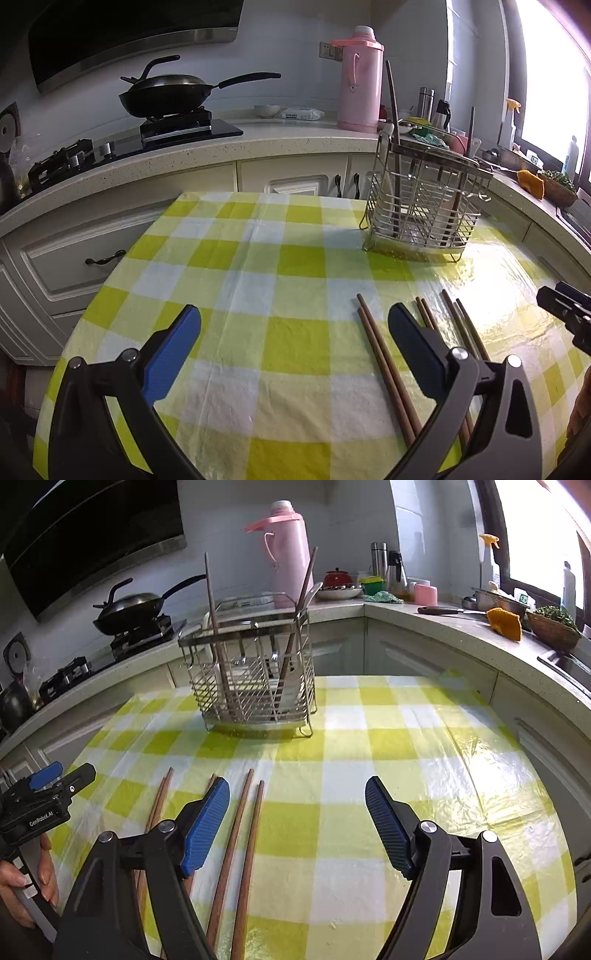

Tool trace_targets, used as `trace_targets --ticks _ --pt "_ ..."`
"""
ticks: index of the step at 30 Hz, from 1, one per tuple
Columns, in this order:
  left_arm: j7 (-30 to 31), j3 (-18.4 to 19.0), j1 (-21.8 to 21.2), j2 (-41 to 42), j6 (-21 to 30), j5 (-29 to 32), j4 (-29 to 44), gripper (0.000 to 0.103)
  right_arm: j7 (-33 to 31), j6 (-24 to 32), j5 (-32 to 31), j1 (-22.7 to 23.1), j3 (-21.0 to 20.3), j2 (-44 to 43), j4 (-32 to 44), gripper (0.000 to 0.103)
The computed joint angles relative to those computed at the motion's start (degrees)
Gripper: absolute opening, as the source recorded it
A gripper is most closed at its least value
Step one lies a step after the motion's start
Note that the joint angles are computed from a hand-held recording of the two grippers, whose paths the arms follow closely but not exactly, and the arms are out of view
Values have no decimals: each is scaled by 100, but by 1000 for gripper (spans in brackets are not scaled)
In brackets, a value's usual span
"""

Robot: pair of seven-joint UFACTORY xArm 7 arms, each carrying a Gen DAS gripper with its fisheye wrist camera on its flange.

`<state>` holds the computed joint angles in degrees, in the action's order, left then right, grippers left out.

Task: Organize utensils
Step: 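Move both open tools back toward the remaining chopsticks on the cloth, then close the right tool on a chopstick while the left tool closes on another chopstick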

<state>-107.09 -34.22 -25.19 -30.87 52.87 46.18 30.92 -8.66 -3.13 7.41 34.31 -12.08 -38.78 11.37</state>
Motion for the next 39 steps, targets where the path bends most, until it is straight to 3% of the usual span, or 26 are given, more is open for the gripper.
trace_targets --ticks 3,9,14,24,39 --pt "63 24 -118 51 -43 -163 -39 98 6 92 -102 -167 294 92 -102 65" --pt "26 65 -225 140 -249 -390 -166 98 -98 589 -19 -63 372 389 -44 44" --pt "-62 17 -254 266 -213 -378 -172 98 -201 619 191 76 410 472 16 39" --pt "-72 103 -385 277 -118 -346 -201 98 -159 800 302 -121 819 957 330 24" --pt "-16 144 -327 190 -272 -403 -297 98 -104 636 206 -275 1153 1622 707 16"
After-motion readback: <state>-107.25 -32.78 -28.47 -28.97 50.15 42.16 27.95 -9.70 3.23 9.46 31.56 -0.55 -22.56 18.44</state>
